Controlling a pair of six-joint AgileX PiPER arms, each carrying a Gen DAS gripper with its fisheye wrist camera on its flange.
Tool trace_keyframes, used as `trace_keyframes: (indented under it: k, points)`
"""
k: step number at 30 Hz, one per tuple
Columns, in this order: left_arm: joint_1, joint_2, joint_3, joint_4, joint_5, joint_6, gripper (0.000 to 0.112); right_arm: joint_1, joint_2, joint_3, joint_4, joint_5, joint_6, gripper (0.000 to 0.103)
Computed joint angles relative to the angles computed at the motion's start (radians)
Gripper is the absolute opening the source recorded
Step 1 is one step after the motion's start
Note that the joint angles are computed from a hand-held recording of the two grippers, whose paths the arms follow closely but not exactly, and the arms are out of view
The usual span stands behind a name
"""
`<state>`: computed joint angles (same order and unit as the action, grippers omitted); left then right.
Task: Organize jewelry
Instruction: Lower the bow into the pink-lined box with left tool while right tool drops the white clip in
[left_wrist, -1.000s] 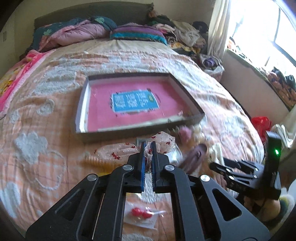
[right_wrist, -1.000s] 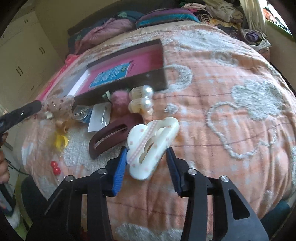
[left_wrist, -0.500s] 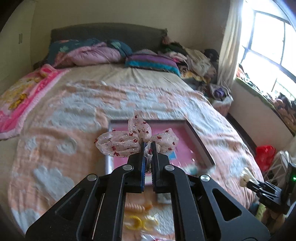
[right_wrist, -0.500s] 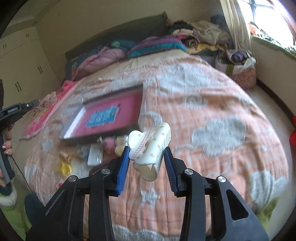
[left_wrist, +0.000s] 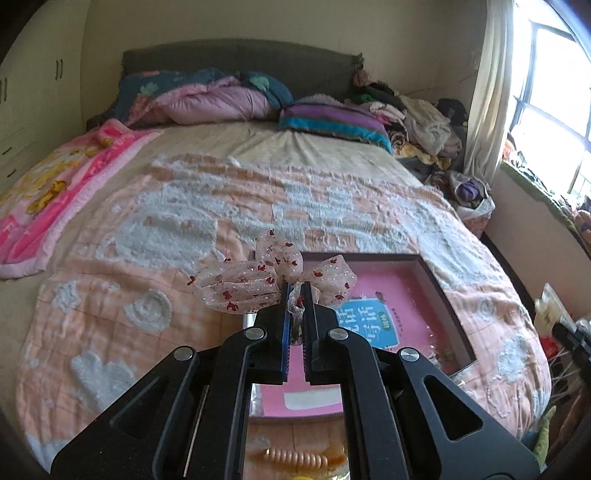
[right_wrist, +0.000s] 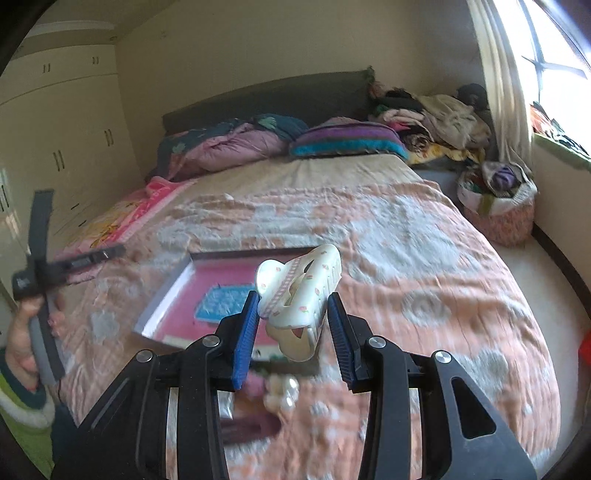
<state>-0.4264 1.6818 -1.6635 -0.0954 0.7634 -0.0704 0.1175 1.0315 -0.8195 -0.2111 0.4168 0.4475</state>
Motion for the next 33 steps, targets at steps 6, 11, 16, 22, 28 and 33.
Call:
trace_keyframes:
  k: [6,11,16,22,28,33]
  points:
    - [-0.028,0.107,-0.035,0.007,0.017,0.003,0.000,-0.021,0.161,-0.092,0.172,-0.068,-0.163,0.036]
    - [-0.041,0.163,-0.039,0.021,0.019,-0.004,0.000,-0.006,0.275,-0.170,0.184,-0.079,-0.195,0.036]
    - [-0.043,0.199,-0.044,0.028,0.033,-0.006,0.003,-0.001,0.365,-0.207,0.223,-0.101,-0.241,0.036]
    - [-0.039,0.200,-0.023,0.040,0.043,-0.003,0.010,0.013,0.461,-0.225,0.208,-0.122,-0.219,0.036]
    - [-0.030,0.131,0.053,0.041,0.025,-0.010,0.032,0.009,0.514,-0.205,0.266,-0.137,-0.231,0.038]
    - [-0.031,0.068,0.096,0.046,0.015,-0.020,0.048,0.014,0.455,-0.152,0.234,-0.149,-0.158,0.069]
